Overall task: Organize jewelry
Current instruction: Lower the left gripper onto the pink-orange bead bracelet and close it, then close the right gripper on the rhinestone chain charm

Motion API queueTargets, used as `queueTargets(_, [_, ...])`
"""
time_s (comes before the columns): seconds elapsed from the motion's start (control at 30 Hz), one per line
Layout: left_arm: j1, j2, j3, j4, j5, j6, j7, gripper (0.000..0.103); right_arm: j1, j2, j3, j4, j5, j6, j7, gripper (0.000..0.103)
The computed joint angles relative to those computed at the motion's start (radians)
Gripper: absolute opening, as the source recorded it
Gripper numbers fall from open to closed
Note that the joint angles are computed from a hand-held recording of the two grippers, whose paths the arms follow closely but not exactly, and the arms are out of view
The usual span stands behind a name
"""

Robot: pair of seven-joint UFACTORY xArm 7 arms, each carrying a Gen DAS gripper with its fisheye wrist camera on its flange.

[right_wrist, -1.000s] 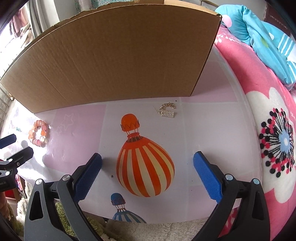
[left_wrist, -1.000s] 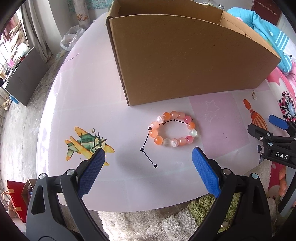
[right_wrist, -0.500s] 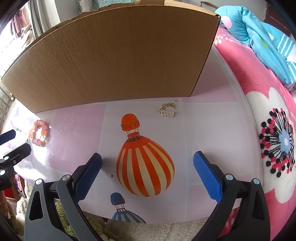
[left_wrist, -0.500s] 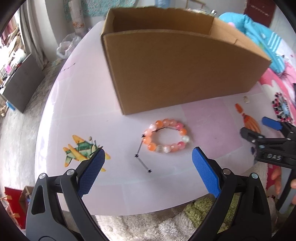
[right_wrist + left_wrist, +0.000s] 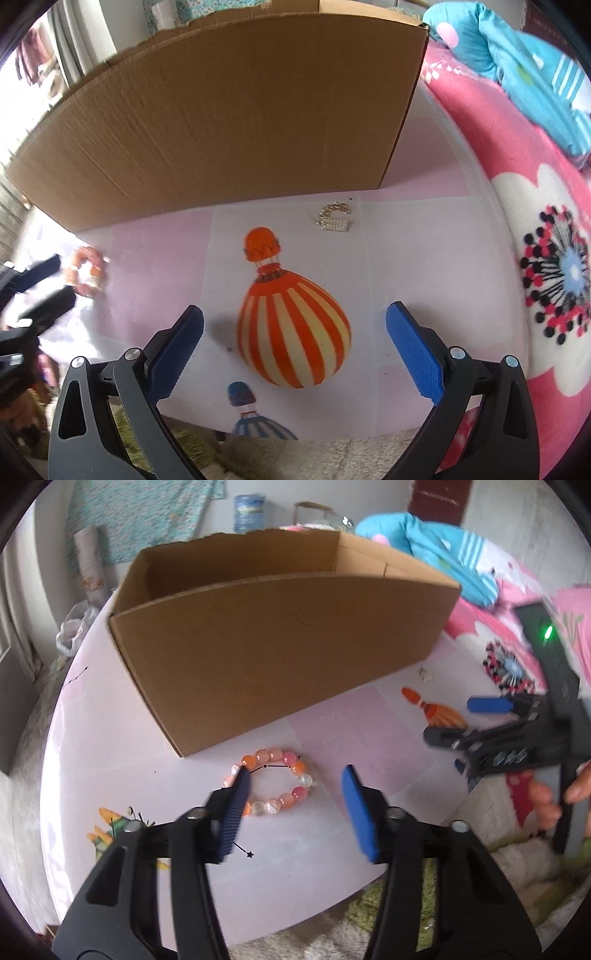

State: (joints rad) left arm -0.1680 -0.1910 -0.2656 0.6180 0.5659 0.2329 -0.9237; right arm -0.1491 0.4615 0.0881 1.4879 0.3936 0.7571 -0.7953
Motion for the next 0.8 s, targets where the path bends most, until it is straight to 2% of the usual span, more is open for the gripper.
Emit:
queueTargets(0.07, [-0.013,0.013,0.003,0.018,-0.014,0.048,0.03,0.037,-0.027,0.002,0.018,0.019,0.053,0.02,-0.014,0.096])
queueTargets(0.1, [-0.019,0.014,0.007,0.018,-0.017,0.057,0.04,0.032,-0.036,-0.001,0.024,0.021,0.077,0.016,-0.028,0.096])
queueTargets(0.17, [-0.037,0.027,0.025,0.022,-0.042,0.06,0.087,0.03,-0.043,-0.009,0.032,0.019,0.115,-0.013,-0.051,0.095])
queueTargets(0.3, [-0.042,0.03,0.038,0.016,-0.046,0.047,0.122,0.028,-0.028,0.003,0.027,0.04,0.129,-0.057,-0.04,0.082])
queueTargets(0.47, [-0.044,0.038,0.047,0.023,-0.061,0.047,0.166,0.02,-0.018,0.05,0.027,0.097,0.11,-0.047,0.012,0.067])
queueTargets(0.57, [-0.044,0.036,0.052,0.018,-0.07,0.039,0.179,0.013,-0.014,0.075,0.029,0.125,0.093,-0.048,0.035,0.056])
queueTargets(0.63, [-0.045,0.033,0.057,0.013,-0.088,0.032,0.195,0.011,-0.013,0.099,0.028,0.153,0.078,-0.042,0.049,0.045])
queueTargets(0.8, [-0.038,0.033,0.053,0.007,-0.104,0.019,0.203,0.009,-0.011,0.13,0.034,0.182,0.046,-0.049,0.064,0.035])
